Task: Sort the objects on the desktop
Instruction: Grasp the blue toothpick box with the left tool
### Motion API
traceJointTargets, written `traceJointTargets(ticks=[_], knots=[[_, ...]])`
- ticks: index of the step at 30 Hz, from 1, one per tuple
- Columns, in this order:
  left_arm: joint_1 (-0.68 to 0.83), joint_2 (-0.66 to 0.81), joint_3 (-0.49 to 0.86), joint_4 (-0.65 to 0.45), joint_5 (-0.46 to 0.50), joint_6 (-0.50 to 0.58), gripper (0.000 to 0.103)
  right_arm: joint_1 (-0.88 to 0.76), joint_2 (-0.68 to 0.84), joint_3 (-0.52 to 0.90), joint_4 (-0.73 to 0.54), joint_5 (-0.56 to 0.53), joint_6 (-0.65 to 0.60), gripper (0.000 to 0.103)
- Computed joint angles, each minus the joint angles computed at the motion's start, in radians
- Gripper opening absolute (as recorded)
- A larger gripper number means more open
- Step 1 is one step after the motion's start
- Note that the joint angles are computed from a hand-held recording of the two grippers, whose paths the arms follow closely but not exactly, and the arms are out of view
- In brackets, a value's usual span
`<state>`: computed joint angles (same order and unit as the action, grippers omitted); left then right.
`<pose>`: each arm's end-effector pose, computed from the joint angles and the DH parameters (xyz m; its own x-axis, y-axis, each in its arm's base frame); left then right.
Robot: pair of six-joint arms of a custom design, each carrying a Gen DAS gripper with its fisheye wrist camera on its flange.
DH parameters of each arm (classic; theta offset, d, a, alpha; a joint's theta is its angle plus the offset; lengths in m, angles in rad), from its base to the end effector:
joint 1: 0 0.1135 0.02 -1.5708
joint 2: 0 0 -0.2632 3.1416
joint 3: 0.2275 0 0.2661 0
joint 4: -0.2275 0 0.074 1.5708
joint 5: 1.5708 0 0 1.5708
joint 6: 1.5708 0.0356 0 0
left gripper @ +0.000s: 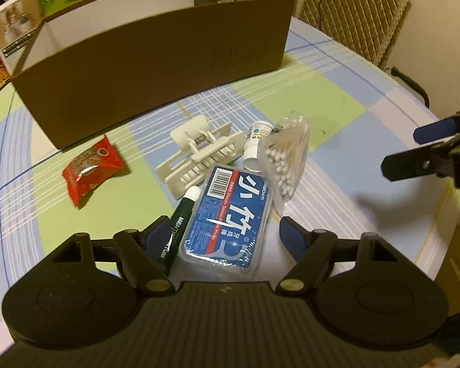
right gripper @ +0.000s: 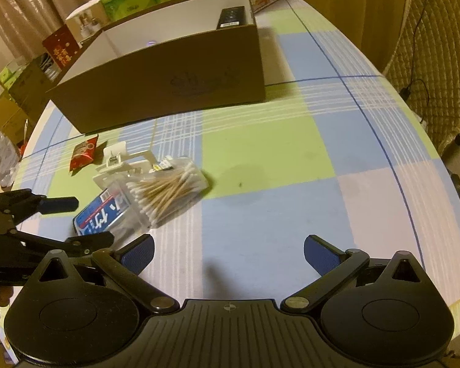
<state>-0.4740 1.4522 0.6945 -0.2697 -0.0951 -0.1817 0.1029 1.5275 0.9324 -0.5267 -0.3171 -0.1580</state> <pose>0.2462 -0.1225 0.1466 -0.8233 0.2202 -0.5232 0.2663 0.9638 -0.0135 0.3010 0.0422 0.1837 -0.8484 -0.2379 -0.4729 -0.3703 0.9051 0.2091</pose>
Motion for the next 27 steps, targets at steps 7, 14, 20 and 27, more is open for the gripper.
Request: traceJointTargets(ticks=[7, 14, 20, 27], knots=[[-0.008, 0.039, 0.025, -0.038, 0.019, -0.013, 0.056, -0.015, 0.013, 0.001, -0.002, 0.0, -0.007, 0.101], [-0.062, 0.036, 0.039, -0.084, 0.004, -0.055, 0.056, -0.037, 0.018, -0.005, -0.004, 0.0, -0.017, 0.101], [-0.072, 0.085, 0.066, -0.053, -0.017, -0.03, 0.06, -0.049, 0.018, -0.009, -0.006, -0.006, -0.029, 0.101], [-0.084, 0.078, 0.042, -0.045, -0.028, -0.061, 0.054, -0.061, 0.017, -0.013, -0.011, -0.012, -0.037, 0.101]])
